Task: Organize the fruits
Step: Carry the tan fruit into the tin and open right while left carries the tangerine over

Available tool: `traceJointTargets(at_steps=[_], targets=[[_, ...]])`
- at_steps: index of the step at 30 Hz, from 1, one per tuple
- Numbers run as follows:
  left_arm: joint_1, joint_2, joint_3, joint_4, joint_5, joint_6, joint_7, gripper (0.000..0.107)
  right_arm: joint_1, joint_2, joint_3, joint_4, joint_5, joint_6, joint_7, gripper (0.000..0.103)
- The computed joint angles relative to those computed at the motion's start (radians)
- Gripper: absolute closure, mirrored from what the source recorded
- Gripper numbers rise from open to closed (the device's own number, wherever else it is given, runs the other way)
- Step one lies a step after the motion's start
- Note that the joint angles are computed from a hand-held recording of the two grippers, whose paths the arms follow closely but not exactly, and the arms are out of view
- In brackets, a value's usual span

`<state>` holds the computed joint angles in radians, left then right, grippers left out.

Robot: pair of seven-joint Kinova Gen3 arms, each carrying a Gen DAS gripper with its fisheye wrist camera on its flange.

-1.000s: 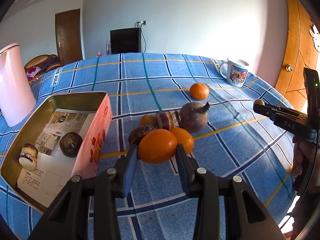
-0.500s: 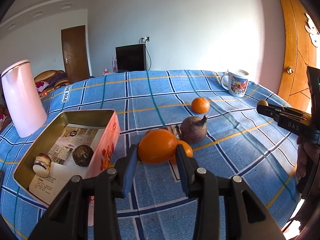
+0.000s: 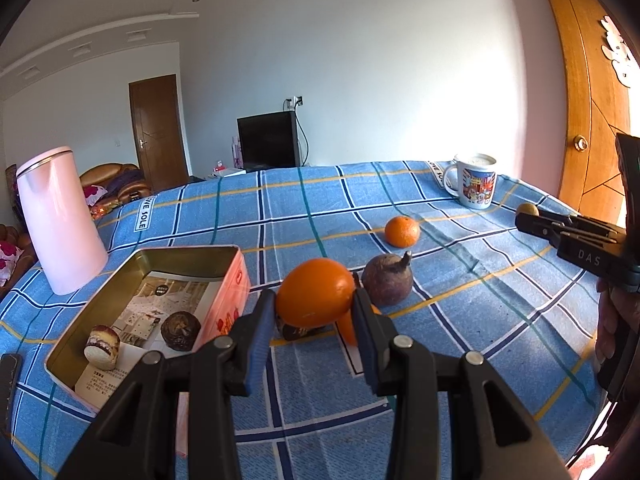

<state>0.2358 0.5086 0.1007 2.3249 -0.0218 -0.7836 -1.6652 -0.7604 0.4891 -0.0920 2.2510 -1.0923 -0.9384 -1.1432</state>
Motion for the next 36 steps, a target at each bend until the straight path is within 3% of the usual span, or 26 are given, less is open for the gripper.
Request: traceJointTargets(at_steps=[12, 24, 36], targets=[[0.045, 0.012, -0.019, 0.045, 0.074, -0.134, -0.042, 0.067, -0.038, 0.017, -0.013, 0.029, 0.006, -0.108, -0.030, 0.074], [0.074, 0.031, -0.029, 0.080, 0.135, -0.256, -0.077, 0.067, -0.110, 0.068, -0.036, 0.062, -0.033, -0.311, -0.074, 0.074], [-0.015, 0.015, -0.036, 0.090, 0.074, -0.248, -0.030, 0.067, -0.100, 0.057, -0.058, -0.026, -0.022, -0.228, 0.034, 0.074]])
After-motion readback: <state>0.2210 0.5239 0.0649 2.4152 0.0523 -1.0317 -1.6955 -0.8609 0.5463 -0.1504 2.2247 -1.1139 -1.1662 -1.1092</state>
